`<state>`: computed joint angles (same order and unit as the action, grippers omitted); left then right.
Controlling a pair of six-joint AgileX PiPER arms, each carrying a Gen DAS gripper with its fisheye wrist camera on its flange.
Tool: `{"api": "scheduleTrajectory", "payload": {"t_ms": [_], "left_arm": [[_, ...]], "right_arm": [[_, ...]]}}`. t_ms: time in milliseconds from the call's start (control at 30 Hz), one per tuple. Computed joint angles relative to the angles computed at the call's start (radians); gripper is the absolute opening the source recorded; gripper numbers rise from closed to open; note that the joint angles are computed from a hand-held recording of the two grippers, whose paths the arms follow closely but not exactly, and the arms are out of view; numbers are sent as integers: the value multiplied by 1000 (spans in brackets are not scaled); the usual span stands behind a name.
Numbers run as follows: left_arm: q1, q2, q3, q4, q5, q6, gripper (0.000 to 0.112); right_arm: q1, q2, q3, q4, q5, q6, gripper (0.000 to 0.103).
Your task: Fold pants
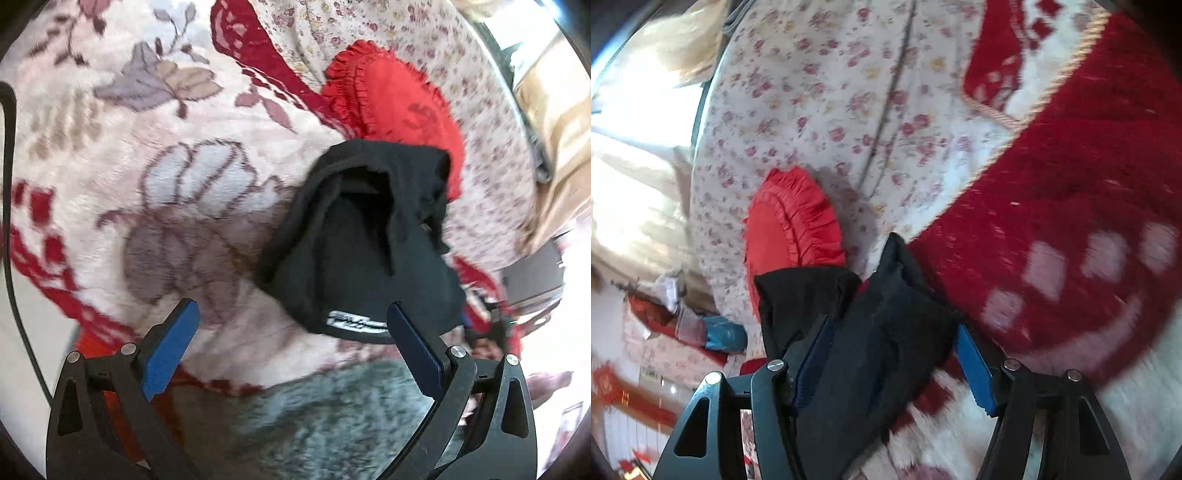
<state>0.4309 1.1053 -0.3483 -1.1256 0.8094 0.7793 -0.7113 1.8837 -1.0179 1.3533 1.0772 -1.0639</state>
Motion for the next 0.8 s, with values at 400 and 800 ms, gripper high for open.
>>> {"api": "scheduleTrajectory", "payload": {"t_ms": [400,800], "left_arm": [[93,173,-30,-225,106,231,102],[-255,125,-68,-203,-259,166,61]], "right_arm": [[-18,16,9,40,59,-98,37],[-17,74,-15,33,100,8,37]]}}
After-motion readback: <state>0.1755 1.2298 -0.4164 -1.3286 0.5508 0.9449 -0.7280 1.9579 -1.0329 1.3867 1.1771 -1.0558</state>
